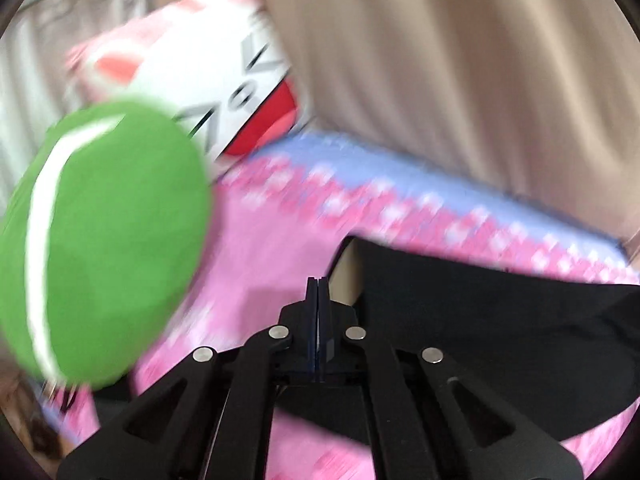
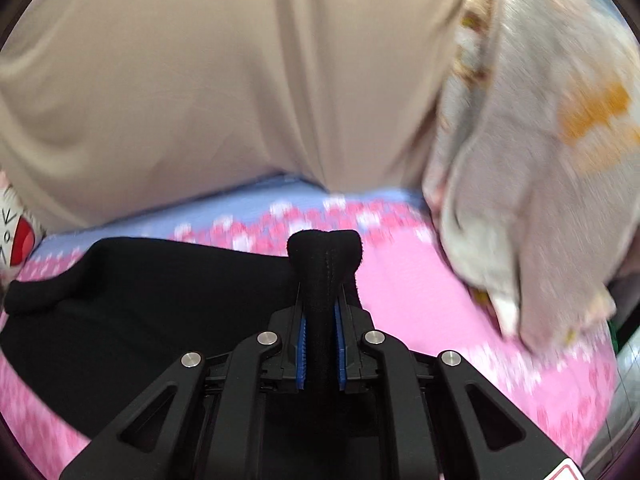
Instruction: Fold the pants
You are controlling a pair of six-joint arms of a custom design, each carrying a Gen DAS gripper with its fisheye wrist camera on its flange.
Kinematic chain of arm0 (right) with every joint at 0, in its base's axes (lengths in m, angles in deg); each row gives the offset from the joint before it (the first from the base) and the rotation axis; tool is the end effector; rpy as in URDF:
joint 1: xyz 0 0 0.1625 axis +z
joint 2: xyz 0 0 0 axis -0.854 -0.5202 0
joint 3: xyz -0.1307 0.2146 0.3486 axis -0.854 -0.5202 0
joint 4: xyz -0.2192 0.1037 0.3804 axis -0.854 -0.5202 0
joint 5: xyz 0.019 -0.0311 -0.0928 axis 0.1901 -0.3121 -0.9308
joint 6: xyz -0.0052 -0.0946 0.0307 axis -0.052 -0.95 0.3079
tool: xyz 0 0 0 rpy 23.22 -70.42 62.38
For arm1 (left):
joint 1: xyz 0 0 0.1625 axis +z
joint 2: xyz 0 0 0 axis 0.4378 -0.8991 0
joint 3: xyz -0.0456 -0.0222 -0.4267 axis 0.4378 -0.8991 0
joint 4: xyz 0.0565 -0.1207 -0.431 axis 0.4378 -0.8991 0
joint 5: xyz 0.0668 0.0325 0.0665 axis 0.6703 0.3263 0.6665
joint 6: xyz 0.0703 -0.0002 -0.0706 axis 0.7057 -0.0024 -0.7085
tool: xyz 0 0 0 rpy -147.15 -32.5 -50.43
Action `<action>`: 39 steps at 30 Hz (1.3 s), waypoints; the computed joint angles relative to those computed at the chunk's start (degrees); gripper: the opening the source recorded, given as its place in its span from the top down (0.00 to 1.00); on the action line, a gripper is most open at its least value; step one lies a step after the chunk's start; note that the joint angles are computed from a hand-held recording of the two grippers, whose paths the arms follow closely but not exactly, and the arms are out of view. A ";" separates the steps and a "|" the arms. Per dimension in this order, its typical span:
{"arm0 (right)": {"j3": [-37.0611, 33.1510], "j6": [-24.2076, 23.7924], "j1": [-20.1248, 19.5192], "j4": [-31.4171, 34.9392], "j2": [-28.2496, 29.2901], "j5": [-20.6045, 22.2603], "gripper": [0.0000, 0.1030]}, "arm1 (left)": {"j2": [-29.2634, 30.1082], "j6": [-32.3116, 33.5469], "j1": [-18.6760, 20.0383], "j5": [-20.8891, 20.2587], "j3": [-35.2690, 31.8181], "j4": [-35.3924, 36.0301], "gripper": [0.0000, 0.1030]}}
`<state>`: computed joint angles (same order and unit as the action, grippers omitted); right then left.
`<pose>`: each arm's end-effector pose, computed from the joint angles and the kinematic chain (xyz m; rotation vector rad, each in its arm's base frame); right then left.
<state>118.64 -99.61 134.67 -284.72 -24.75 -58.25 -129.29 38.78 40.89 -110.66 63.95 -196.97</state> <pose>-0.0466 -0.5599 0.4378 -0.0993 -1.9384 1.3093 -0.1233 -0.8250 0.3113 0.2209 2.2017 -0.9316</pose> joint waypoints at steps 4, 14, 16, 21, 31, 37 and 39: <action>4.89 0.34 -1.46 -1.71 -0.83 -1.66 0.91 | -3.82 -9.92 1.91 -7.43 5.39 8.89 0.91; 6.99 2.13 -1.00 -4.76 -0.27 -1.78 0.90 | 10.50 -25.75 5.45 -24.02 -12.60 16.85 0.26; 7.20 2.20 -0.79 -5.08 -0.18 -2.28 0.90 | 12.43 -27.05 5.50 -21.96 -15.04 15.75 0.39; 7.13 1.92 -0.72 -5.36 -0.30 -1.99 0.90 | 8.57 -21.13 4.23 -24.08 -12.15 11.35 0.94; 6.71 2.55 -3.75 -4.35 0.35 -2.06 0.78 | -3.47 -21.08 4.68 -13.43 5.16 17.28 0.90; 10.95 3.56 -3.95 -9.61 -2.38 -4.80 0.45 | -4.57 -19.15 1.74 -2.61 11.50 9.05 0.65; 14.90 4.33 -3.79 -12.51 -5.19 -3.85 0.45 | -5.08 -16.30 -0.77 4.00 14.22 3.49 0.60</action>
<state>133.55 -95.28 130.88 -297.23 -29.94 -62.10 -134.38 22.48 40.13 -106.67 78.17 -193.48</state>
